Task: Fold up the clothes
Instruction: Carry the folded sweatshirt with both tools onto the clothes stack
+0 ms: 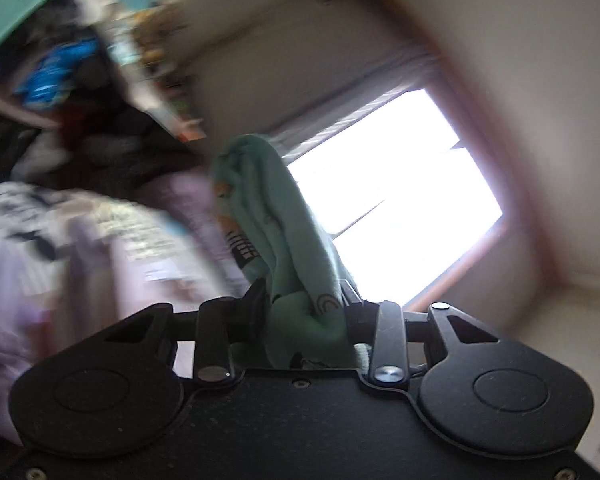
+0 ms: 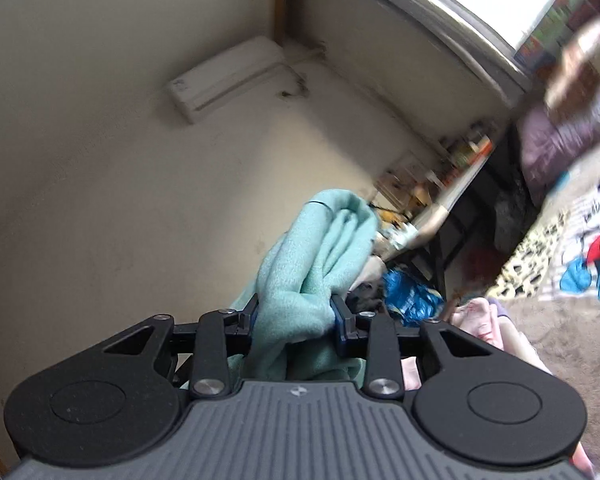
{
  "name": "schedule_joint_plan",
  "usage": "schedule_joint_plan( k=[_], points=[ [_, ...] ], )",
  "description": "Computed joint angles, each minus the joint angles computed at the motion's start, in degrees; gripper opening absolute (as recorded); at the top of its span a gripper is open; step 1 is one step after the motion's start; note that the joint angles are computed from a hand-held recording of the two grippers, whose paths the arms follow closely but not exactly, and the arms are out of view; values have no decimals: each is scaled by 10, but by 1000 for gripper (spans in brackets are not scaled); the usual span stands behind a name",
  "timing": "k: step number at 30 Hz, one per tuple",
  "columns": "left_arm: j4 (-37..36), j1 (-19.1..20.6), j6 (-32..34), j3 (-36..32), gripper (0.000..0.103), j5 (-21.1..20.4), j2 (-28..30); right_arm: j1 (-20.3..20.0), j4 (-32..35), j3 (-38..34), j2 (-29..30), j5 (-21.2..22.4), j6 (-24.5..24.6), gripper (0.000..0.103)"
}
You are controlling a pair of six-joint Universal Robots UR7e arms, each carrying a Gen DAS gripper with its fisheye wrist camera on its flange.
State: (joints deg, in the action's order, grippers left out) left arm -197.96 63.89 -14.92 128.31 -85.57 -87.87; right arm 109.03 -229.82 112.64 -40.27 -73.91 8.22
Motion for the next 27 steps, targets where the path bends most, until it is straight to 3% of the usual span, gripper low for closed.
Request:
schedule_joint_plan(
  k=[2, 3, 5, 7, 9, 12, 13, 15, 21, 27],
  points=[
    [74, 12, -26, -11, 34, 77, 31, -9, 37, -27, 17, -45, 28, 40],
    [103, 21, -33, -14, 35, 93, 46, -11, 75, -27, 22, -103, 37, 41],
    [89, 26, -36, -4, 39, 71, 41, -22, 128, -33, 42, -187, 63, 41],
    [72, 30, -28, 3, 40, 49, 40, -29, 96, -16, 43, -176, 69, 43],
    [79, 24, -28, 8, 42, 59, 34, -31, 65, 1, 40, -159, 57, 46],
    [61, 16, -26, 25, 62, 69, 15, -24, 34, 18, 31, -158, 48, 50],
    [63, 9, -23, 30, 62, 79, 5, -21, 24, 22, 27, -159, 49, 52],
    [70, -13, -11, 46, 63, 112, -22, -21, 0, 27, 22, -153, 59, 56],
    [114, -90, 29, 93, 82, 206, -93, -3, 15, 48, -12, -193, -10, 61],
    [208, -199, 60, 129, 100, 339, -173, 55, 79, 99, -77, -268, -31, 80]
  ],
)
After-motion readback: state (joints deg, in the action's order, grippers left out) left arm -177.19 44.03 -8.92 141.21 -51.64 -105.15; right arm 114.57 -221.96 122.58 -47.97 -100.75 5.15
